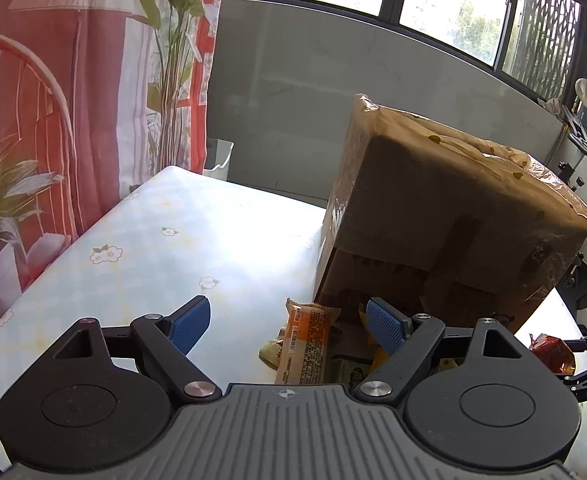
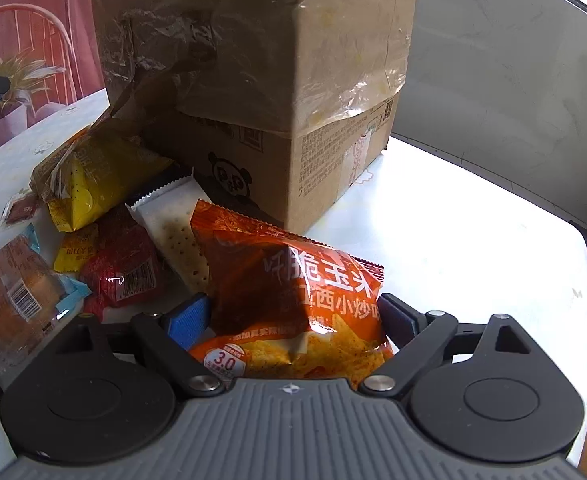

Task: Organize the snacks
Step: 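Grasp the orange snack bar with the left gripper while the right grasps the orange corn-snack bag, then carry both snacks over the box and release them inside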

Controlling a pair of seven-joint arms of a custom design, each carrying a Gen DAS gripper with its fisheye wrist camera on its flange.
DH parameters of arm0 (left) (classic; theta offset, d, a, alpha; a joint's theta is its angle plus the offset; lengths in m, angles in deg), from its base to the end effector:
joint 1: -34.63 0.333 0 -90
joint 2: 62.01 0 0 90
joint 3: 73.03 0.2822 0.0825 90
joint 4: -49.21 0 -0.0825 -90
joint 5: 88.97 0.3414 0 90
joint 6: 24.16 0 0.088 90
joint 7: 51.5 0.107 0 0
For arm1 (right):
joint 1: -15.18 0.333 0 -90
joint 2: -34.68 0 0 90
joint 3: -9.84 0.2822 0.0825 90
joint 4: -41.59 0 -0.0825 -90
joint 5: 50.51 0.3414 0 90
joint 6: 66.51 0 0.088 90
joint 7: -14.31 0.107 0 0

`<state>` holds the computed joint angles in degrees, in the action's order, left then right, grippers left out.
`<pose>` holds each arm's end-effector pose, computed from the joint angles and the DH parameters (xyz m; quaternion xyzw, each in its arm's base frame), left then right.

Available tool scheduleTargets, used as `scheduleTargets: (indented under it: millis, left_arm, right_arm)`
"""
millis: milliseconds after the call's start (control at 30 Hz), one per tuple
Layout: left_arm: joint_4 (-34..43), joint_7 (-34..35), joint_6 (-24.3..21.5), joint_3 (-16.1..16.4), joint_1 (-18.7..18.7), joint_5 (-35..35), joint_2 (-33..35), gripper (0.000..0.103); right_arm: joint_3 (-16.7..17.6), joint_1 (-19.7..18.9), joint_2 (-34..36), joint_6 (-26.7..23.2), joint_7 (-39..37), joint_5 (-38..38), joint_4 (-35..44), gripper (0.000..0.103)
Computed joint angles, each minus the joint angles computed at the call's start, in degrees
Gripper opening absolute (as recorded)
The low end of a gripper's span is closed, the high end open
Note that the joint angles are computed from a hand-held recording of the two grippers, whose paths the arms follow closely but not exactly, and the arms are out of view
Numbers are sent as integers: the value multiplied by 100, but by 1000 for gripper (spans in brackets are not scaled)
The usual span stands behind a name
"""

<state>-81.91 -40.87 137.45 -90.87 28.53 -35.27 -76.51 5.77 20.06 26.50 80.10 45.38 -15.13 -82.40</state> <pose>0.4213 -0.2408 0.5068 -0.6746 0.5786 -0.3573 0.2872 0.5141 -0.0025 0.5001 -0.8331 0.4337 -0.1780 0.2935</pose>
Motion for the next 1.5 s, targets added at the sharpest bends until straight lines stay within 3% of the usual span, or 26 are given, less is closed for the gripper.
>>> scheduleTargets:
  millis: [233,300,500,833,900,1033,1133,1400,1500]
  left_arm:
    - [-57,55,126,53,-28,-126,76,86]
    - [-78,47,176,51,-21,-120,82,86]
    - [-147,48,323,61,21,-120,77,86]
    - [-233,127,546,93,64,-235,209,85]
    - [-232,155,651,102,90,-164,246,82]
    - [-74,368,682,118,84,-11,476,63]
    - [148,509,780,198,28,47,837,63]
    - [791,977,348,533,-390,34,1720,63]
    - [867,1242,341,641,-489,-267,1892,52]
  right_arm:
    - [62,86,-134,787,563,391,-416,92]
    - [81,133,-212,993,649,395,-567,82]
    - [183,265,-611,1645,1315,162,-1103,69]
    - [230,729,-1720,2271,2609,24,-1884,69]
    - [181,930,-1816,2296,2764,80,-1953,69]
    - [406,936,-1824,2369,3174,-260,-1986,69]
    - [552,913,-1827,2529,3413,-576,-2022,69]
    - [716,832,-1755,2847,3948,-1209,-2095,69]
    - [746,758,-1747,2804,4152,-1359,-2102,69]
